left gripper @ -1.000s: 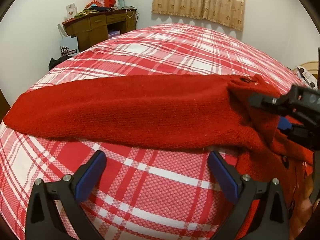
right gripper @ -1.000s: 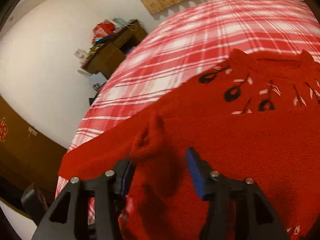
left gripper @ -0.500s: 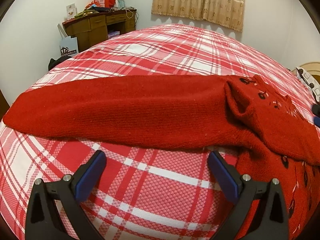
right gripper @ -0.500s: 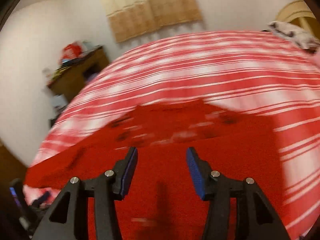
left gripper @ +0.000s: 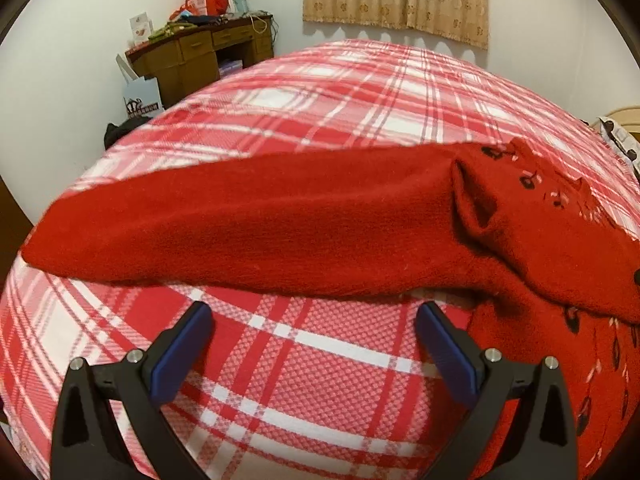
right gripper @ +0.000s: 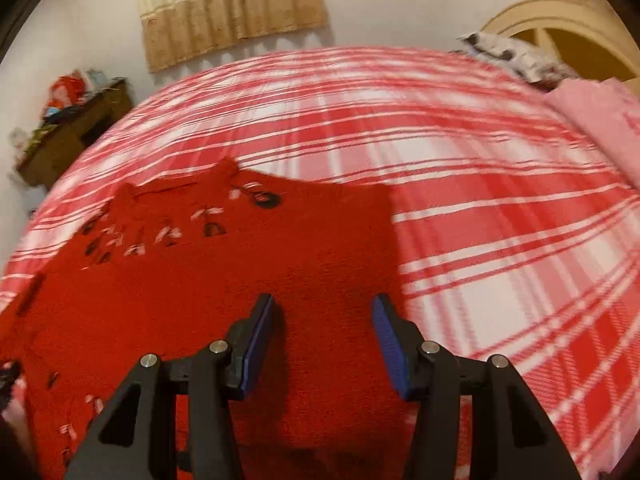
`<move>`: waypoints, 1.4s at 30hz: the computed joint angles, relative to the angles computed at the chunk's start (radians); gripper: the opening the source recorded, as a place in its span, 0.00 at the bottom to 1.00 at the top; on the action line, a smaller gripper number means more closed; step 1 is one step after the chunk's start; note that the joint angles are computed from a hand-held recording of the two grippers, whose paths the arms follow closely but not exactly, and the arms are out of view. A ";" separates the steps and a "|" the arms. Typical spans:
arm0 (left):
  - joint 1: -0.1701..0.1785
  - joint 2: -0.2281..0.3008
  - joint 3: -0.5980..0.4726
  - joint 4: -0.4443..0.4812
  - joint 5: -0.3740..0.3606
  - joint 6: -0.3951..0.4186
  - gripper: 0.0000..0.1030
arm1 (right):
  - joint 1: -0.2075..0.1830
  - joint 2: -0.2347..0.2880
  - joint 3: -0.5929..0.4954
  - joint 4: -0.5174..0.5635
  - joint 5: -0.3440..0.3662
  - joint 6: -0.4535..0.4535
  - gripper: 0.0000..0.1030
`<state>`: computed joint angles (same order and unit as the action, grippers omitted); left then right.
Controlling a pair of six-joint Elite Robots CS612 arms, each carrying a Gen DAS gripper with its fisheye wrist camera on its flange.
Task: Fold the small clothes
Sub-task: 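Move the left tool to the cuff of the other sleeve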
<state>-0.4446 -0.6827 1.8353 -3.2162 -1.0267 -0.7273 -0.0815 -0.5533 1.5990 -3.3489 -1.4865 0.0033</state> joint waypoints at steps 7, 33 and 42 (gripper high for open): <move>-0.027 -0.003 -0.055 -0.060 0.049 0.135 1.00 | 0.014 -0.023 0.066 -0.170 0.046 -0.080 0.50; 0.083 -0.106 0.067 0.191 0.248 -0.215 1.00 | -0.003 -0.002 0.075 -0.165 0.136 -0.034 0.50; 0.191 -0.111 0.103 0.298 0.163 -0.530 0.96 | -0.002 -0.002 0.070 -0.138 0.129 -0.031 0.50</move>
<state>-0.2532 -0.7940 1.9383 -2.9184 -0.8641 -1.2570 -0.0838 -0.5551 1.6693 -3.4873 -1.3576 -0.0277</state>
